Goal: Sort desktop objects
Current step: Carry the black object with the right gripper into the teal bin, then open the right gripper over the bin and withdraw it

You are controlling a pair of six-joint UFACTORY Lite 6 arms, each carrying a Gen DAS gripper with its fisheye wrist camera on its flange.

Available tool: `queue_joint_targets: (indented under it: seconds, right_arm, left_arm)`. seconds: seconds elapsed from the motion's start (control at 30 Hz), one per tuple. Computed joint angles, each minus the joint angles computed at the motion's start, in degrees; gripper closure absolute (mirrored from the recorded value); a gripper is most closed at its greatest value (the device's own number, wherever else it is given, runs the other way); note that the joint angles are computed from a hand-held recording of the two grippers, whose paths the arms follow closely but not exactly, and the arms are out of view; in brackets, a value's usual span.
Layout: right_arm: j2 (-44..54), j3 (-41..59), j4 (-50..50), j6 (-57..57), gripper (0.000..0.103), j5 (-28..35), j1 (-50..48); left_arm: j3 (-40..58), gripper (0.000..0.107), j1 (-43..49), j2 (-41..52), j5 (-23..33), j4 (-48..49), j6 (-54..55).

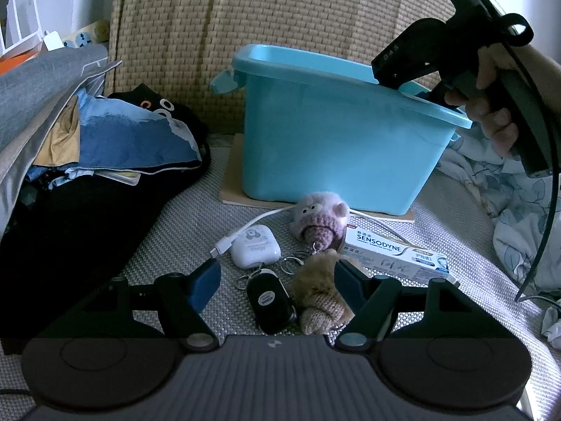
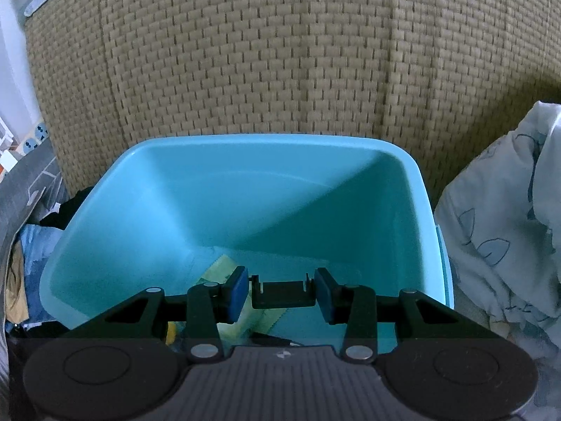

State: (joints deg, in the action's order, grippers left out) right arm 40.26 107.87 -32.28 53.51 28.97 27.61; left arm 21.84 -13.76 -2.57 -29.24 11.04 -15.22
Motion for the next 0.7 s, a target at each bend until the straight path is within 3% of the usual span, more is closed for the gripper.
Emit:
queue_joint_targets:
  seconds: [0.7]
  right_arm:
    - [-4.83,-7.79,-5.98,7.03,0.055,-6.36,-0.4]
  left_arm:
    - [0.25,0.032,0.04,0.76,-0.02,-0.23,0.38]
